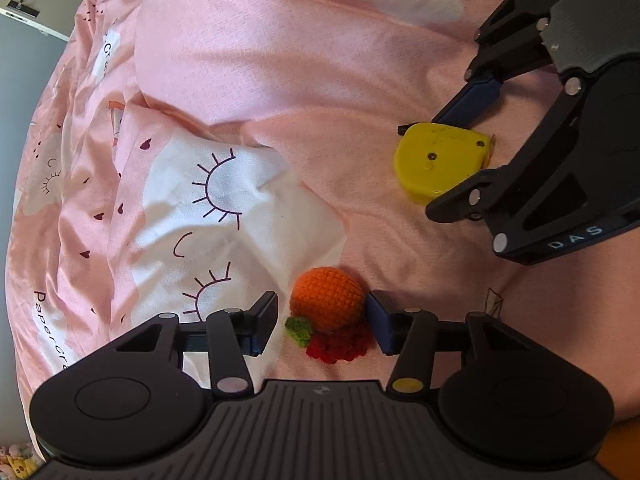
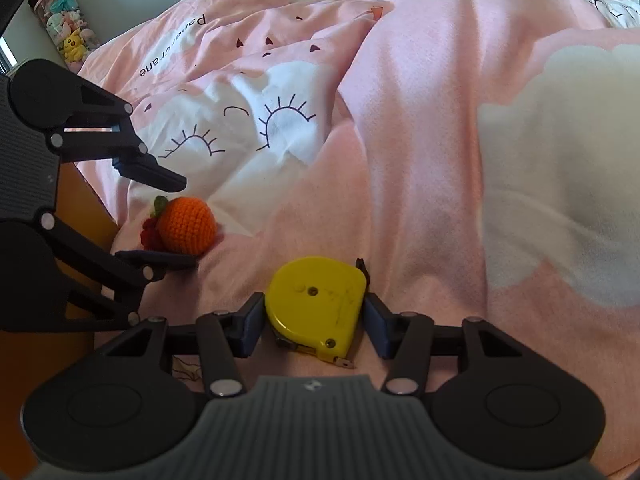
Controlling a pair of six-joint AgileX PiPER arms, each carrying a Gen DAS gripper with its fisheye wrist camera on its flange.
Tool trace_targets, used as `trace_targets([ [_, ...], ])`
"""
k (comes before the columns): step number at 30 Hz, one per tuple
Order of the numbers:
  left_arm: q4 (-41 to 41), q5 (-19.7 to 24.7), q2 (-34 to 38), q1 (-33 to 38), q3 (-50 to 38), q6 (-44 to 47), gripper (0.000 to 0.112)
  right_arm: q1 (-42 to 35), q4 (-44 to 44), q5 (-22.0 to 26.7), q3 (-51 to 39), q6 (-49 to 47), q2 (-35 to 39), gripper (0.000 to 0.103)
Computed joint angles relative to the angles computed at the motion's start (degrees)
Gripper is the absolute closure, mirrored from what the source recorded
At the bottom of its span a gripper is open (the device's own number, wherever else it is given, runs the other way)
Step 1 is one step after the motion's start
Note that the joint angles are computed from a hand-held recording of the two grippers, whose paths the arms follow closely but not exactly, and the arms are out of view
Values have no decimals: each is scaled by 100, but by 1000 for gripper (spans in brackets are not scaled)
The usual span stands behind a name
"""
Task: Organize objects
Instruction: 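Grasp the crocheted fruit with the left tool while the right tool grasps the tape measure, then lift the fruit and tape measure and carry both over the box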
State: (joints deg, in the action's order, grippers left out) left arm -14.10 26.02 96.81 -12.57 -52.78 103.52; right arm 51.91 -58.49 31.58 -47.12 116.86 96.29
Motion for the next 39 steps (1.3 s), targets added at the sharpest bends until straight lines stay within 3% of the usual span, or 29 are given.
trace_targets([
  [7, -293, 108, -5, 108, 7, -72, 65, 55, 143, 134, -92, -128, 60, 48],
  [9, -178, 254, -47, 125, -64, -498, 65, 56, 164, 143, -90, -153, 48, 48],
  [15, -549, 1191, -598, 450, -426, -1021, 65, 184, 137, 270, -71, -90, -71, 49],
  [19, -625, 2069, -1067, 894, -767, -1281, 65, 399, -125, 410, -52, 52, -169, 49],
  [22, -573, 2623, -1321, 1364, -1001, -1355, 65, 678, -291, 743, -115, 130, -207, 49],
  [26, -559, 3209, -1528, 2139, -1267, -1167, 65, 1017, -468, 1141, -190, 198, -322, 49],
  [32, -634, 3671, -1714, 3388, -1552, -415, 65, 1539, -612, 1863, -582, -101, -626, 49],
  [39, -978, 3953, -1733, 4583, -1668, 659, 65, 1870, -570, 1899, -1684, -1250, -526, 49],
])
